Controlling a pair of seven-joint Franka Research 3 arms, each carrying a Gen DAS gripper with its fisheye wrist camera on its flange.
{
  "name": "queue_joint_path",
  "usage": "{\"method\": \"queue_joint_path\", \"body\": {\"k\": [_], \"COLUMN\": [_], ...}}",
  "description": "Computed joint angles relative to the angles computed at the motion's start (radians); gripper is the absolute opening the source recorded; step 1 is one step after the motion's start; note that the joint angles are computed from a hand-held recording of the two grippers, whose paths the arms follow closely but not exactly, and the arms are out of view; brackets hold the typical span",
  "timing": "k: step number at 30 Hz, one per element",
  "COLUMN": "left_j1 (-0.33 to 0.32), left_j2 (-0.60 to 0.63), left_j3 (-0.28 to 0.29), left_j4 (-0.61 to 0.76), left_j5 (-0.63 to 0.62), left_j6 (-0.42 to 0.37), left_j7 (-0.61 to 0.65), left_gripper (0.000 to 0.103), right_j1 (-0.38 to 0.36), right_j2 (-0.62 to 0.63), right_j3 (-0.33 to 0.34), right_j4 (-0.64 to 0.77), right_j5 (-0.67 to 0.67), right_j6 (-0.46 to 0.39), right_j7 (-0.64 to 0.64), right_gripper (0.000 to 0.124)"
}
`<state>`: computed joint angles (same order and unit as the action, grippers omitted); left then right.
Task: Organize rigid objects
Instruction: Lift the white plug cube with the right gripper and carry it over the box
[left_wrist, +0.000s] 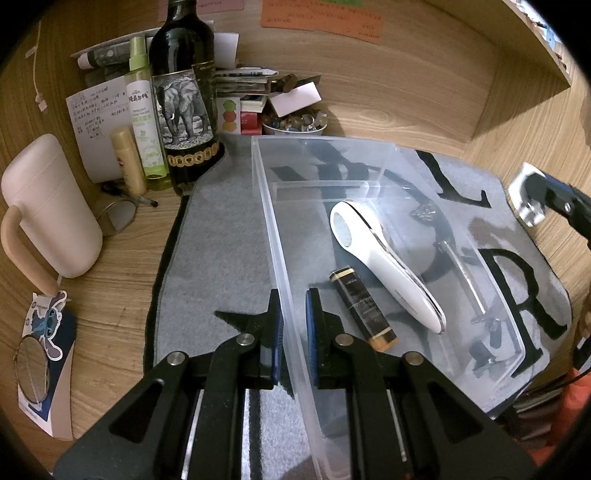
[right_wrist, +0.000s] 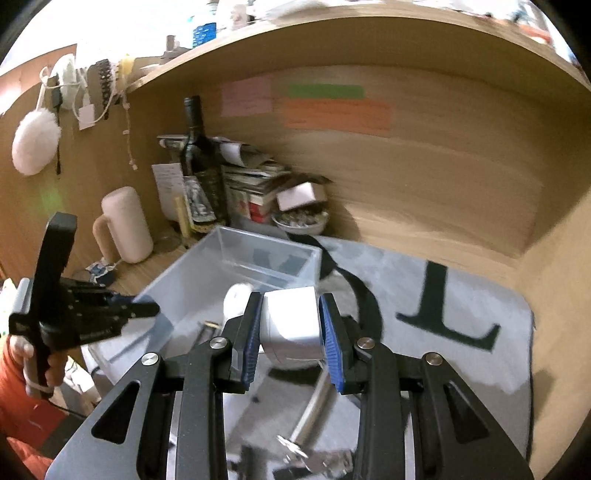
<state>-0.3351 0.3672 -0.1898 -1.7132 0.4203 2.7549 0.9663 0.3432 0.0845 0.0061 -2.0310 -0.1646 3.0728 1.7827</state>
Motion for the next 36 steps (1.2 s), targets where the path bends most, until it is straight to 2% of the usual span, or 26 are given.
{"method": "queue_joint_path", "body": {"k": [2,5,13,31,36], "left_j1": [0.003,0.006,0.013,0.027,0.029], "left_j2": [-0.002,-0.003,0.000,-0.011,-0.013], "left_j3": [-0.002,-0.002,-0.005,-0.011,-0.011], "left_j4": [-0.004,-0.007,-0.013,-0.051,-0.055], "left_j5": [-0.003,-0.007,-0.015,-0.046,-0.052], "left_j6": [0.006,0.018,0.044,0.105,0.110], "left_j7": [0.003,0.006,0.025,0.051,0.058], "left_gripper": [0.011,0.010,0.010,0.011,0.011], "right_j1": [-0.017,-0.010,0.029,0.078,0.083], "right_j2": [0.026,0.056,0.129,0.282,0.291], "right_j3": [0.037,0.052,0.057,0.044,0.041], "right_j4": [0.034,0.073,0.173,0.377,0.400], "right_j5": [0.080,0.138,0.219,0.201,0.183], "right_j6": [-0.008,-0.014,-0.073,-0.394,-0.436], "right_j7": [-0.086,-0.147,-0.255,-0.338,-0.346], "right_gripper": [0.028,0.028,0.028,0.028,0.028]}}
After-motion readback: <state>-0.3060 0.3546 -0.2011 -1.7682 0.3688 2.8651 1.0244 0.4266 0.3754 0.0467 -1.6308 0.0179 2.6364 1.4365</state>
